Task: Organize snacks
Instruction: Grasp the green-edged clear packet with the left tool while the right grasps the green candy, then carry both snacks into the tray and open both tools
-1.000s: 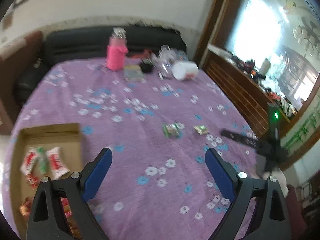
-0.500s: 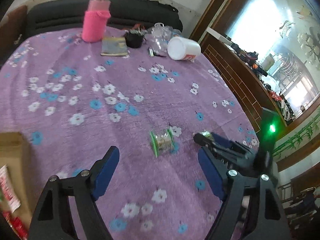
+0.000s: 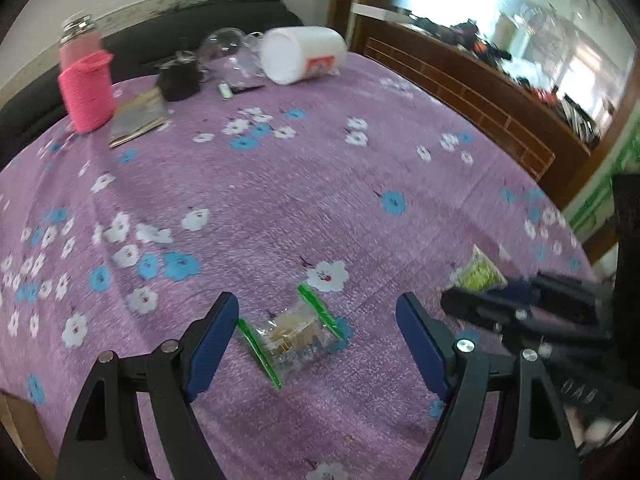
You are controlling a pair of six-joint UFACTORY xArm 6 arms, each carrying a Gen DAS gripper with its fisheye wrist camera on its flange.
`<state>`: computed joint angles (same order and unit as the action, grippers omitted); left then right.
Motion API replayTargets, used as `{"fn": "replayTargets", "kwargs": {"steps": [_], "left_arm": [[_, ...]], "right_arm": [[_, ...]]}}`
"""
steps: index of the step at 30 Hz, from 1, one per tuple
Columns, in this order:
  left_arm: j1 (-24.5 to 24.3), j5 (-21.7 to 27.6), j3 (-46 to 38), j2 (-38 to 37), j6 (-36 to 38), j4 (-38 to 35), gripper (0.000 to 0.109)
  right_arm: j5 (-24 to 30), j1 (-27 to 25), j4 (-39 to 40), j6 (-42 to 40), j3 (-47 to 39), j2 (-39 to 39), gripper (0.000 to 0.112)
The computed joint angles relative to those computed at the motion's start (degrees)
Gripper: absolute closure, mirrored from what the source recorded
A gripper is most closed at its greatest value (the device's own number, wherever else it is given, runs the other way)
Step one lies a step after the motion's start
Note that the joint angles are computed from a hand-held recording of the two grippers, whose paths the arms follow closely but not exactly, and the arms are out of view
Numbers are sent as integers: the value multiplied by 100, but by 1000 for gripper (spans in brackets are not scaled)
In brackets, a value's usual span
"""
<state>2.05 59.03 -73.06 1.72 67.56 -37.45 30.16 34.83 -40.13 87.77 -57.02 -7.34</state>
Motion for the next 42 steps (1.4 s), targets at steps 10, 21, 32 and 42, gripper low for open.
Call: {"fn": "replayTargets", "kwargs": {"steps": [10,21,32,42], "left_arm": [[-225,-548,706,-556,316,375,88],[480,584,547,-908,294,-320,88],[1612,2470,-581,-297,-531,-1104,88],[2472,2750,-669,-371,-566,-1368,88]], "right_arm": [[-2,-150,-286,507,253,-244,82],[-111,-200,-608,962,417,-429,82],[-2099,-794,-1207,2041,1026,-669,82],[-3202,-1114,-3149,4011,740,-381,82]]}}
